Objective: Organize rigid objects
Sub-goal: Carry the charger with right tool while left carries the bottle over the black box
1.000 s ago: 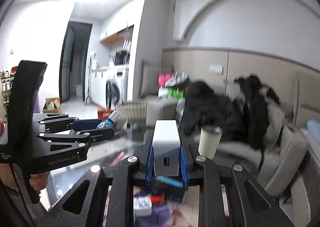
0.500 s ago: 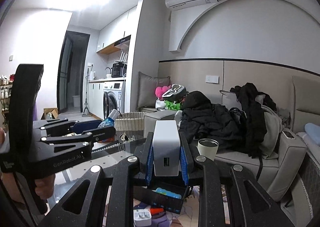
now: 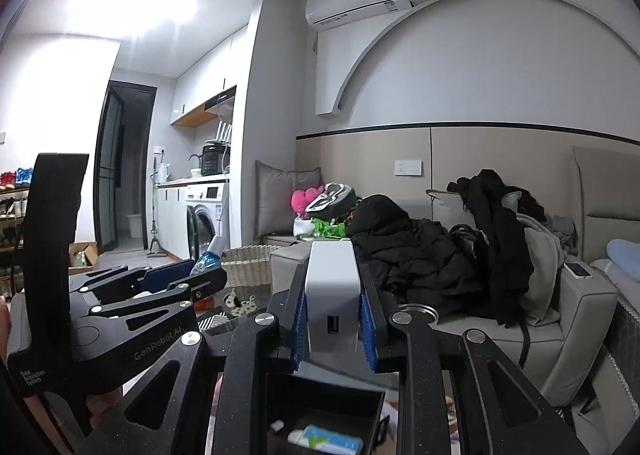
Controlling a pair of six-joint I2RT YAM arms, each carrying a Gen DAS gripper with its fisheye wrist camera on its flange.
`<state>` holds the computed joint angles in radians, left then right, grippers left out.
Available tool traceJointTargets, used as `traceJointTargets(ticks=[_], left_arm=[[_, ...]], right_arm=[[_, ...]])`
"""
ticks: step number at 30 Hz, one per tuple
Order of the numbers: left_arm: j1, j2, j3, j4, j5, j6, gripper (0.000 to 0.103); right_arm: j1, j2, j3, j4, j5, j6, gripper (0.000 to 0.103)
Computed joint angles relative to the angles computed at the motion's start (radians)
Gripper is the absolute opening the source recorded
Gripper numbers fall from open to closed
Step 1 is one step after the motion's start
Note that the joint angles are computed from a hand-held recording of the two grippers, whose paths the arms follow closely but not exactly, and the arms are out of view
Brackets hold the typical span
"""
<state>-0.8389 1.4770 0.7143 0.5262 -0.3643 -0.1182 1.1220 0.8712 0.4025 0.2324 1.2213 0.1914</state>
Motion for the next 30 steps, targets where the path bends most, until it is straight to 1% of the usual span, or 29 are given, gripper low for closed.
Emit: traceJointTargets(ticks=[2, 3, 8, 11, 16, 19, 22, 24, 28, 30], left_arm=[[0.021, 0.025, 0.012, 0.034, 0.021, 0.011, 0.029], [0.029, 0.040, 0.021, 0.043, 0.029, 0.010, 0.029], [0.067, 0.080, 0.065, 0.007, 0.069, -0.022, 0.029], [0.073, 0.095, 0.076, -0.002, 0.075, -0.024, 0.029], [0.080, 0.152, 0.128, -0.047, 0.082, -0.022, 0.029], [0.090, 0.201, 0.184, -0.126, 0.119, -0.040, 0.029], [0.100, 0.270, 0.264, -0.238, 0.181, -0.062, 0.029], [0.102, 0.330, 0.336, -0.333, 0.208, -0.062, 0.029], [0.102, 0.434, 0.462, -0.478, 0.253, -0.078, 0.029], [0.095, 0.476, 0.515, -0.544, 0.256, -0.083, 0.029]], right_arm=[[-0.067, 0.037, 0.000, 0.067, -0.053, -0.031, 0.022], [-0.096, 0.054, 0.010, 0.075, -0.079, -0.038, 0.022], [-0.229, 0.124, 0.039, 0.107, -0.203, -0.031, 0.022], [-0.242, 0.138, 0.037, 0.117, -0.210, -0.032, 0.022], [-0.275, 0.144, 0.052, 0.062, -0.250, 0.009, 0.022], [-0.341, 0.187, 0.092, -0.031, -0.350, 0.060, 0.022], [-0.410, 0.230, 0.110, -0.089, -0.429, 0.126, 0.022], [-0.471, 0.267, 0.132, -0.135, -0.515, 0.161, 0.022], [-0.563, 0.342, 0.159, -0.194, -0.645, 0.218, 0.022], [-0.595, 0.394, 0.185, -0.231, -0.691, 0.232, 0.022]])
